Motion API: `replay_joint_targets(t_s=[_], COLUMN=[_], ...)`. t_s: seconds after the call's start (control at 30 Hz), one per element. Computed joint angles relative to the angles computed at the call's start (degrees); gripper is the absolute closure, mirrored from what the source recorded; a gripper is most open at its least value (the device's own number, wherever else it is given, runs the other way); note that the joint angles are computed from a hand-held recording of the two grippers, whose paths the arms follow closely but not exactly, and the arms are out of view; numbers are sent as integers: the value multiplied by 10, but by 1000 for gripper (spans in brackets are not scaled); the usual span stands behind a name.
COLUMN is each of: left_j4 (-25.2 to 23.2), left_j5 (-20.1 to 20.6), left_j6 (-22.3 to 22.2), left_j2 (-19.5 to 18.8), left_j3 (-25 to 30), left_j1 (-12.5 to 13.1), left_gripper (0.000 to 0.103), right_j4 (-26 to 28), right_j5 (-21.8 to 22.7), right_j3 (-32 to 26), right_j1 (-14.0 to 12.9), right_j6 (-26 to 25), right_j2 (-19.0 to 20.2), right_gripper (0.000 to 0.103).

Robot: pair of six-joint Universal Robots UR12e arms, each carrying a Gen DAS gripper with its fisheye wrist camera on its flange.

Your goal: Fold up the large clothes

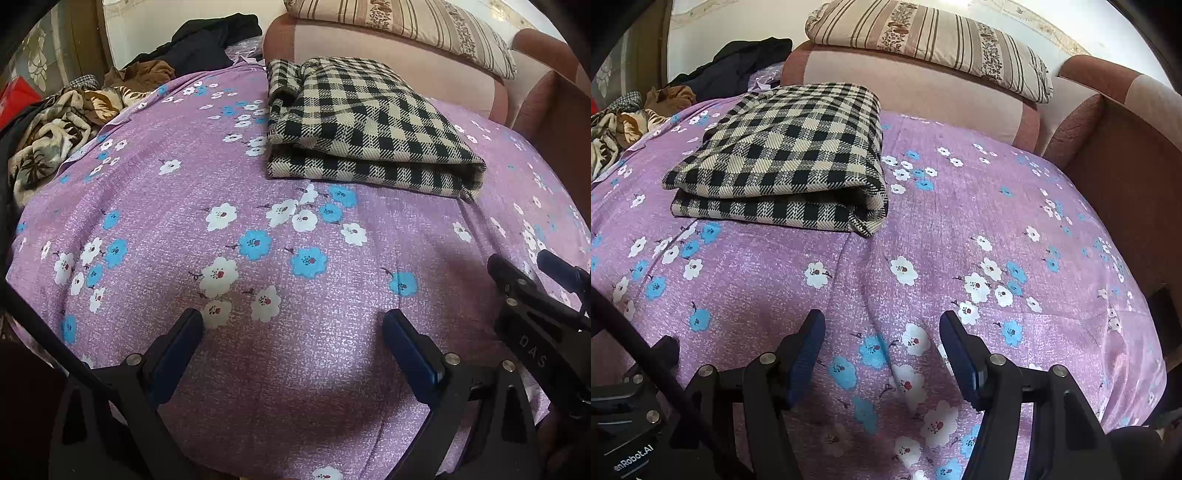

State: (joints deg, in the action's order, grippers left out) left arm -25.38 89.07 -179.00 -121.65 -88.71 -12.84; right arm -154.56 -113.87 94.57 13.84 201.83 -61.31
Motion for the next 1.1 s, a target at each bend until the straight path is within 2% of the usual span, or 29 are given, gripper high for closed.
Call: replay_joint_targets(t_s=[0.67,1.1], left_j4=[4,30], left_j5=[-2,-4], left_j6=[0,10], left_j2=[-1,2], left_j3=[0,-11], left_j1=[0,0], left_gripper=[6,6], right_j4=[0,-10], right_j5=[-6,-10], right_j3=[-2,0], right_j1=[5,10], right_j6=[-3,-11], right_j2=[3,3], right_gripper=[35,35])
